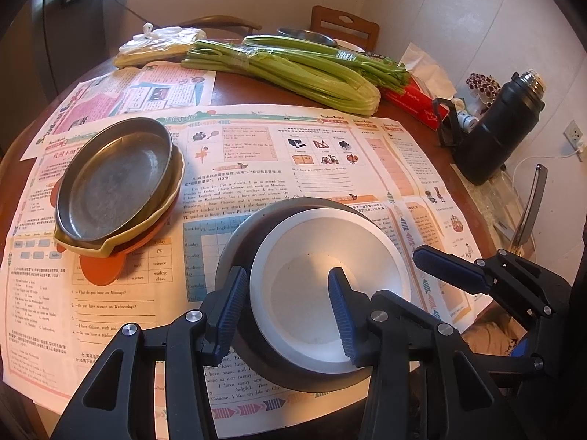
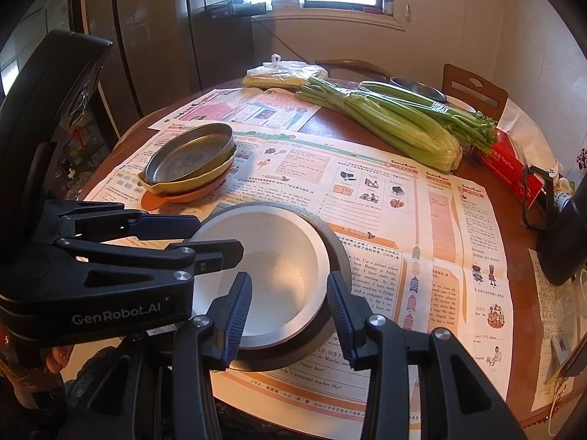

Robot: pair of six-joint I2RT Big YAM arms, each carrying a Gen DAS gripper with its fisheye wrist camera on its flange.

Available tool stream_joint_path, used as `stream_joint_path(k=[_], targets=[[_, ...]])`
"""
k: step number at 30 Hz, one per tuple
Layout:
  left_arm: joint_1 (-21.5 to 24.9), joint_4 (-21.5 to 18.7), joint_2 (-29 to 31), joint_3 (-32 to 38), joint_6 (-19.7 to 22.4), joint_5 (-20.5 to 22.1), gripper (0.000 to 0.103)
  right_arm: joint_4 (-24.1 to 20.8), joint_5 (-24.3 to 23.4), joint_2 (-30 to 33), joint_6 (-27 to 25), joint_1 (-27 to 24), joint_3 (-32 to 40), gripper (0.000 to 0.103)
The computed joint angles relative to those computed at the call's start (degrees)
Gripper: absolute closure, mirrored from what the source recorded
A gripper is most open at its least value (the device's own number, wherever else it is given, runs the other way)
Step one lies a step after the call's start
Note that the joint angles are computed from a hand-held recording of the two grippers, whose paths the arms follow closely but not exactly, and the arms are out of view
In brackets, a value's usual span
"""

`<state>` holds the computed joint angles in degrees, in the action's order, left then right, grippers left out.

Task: Organize plates and bowls
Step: 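Grasp the rim of the steel bowl with the left gripper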

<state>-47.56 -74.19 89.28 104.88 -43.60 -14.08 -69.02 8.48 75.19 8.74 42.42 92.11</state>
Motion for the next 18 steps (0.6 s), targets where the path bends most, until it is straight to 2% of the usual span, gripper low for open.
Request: stream_joint_path(k=[7,18], targets=[[0.2,-0.7,-0.1,1.0,0.6,-1.3,0.048,0.2,0.2,0.1,0.0,-0.4,0.4,0.059],[0.8,-0.8,0.3,2.2,1.9,-1.7,0.046,0.4,0.2,1.3,-0.2,-1.6,2.0,0.048]])
